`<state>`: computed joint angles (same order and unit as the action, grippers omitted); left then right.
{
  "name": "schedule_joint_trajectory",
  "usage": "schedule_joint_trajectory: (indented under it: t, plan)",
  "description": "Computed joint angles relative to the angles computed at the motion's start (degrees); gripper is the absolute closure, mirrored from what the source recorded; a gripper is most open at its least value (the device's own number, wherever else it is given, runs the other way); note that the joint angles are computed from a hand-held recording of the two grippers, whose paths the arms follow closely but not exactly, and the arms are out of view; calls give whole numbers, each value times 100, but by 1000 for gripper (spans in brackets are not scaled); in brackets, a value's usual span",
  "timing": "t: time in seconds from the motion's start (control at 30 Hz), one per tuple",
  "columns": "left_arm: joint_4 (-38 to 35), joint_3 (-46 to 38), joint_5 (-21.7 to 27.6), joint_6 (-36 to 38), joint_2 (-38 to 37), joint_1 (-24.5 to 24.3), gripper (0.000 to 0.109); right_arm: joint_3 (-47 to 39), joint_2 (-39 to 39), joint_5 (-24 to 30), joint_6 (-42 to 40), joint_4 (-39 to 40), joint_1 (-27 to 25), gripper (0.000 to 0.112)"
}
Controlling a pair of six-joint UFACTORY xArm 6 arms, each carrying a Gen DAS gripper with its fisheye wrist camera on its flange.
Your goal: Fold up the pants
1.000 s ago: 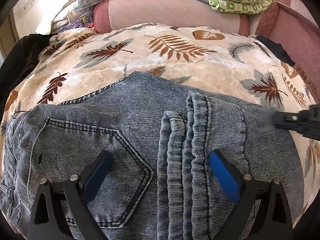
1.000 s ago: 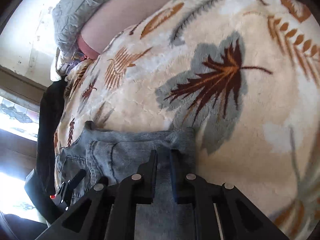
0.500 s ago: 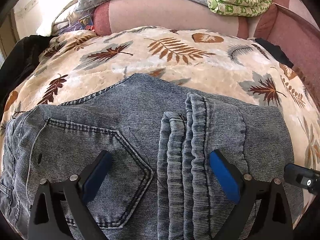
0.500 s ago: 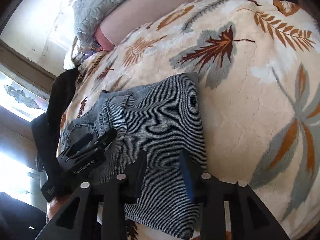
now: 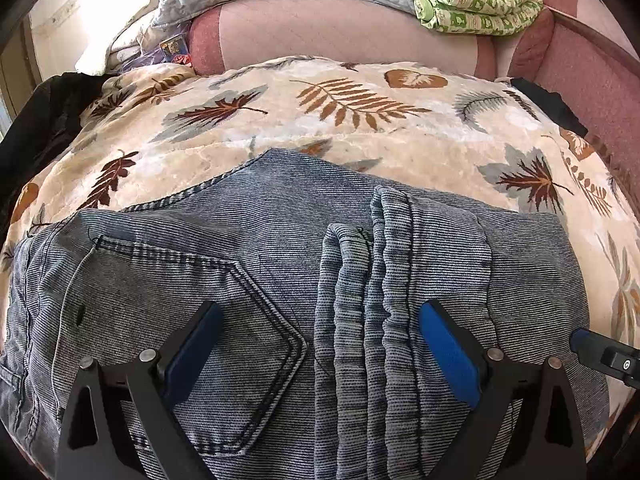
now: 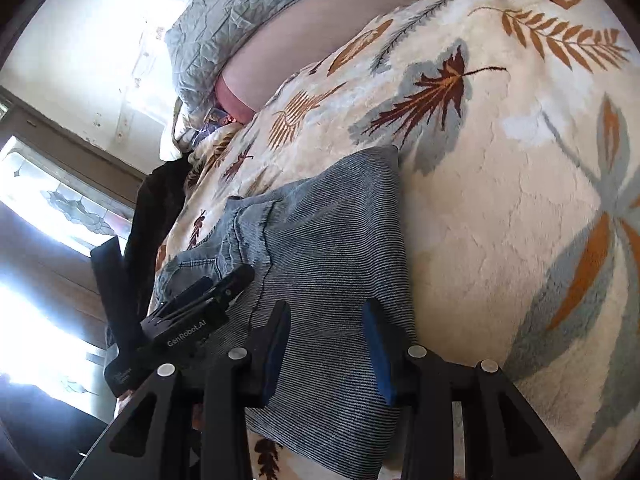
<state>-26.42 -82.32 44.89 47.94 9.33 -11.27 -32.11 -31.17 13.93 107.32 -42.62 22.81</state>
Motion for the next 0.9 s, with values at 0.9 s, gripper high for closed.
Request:
schedule_joint_trajectory:
  t: [0.9]
  plan:
    - [-55,-316,566,-168,16,131,10,-43,37,75,268,-360,22,70]
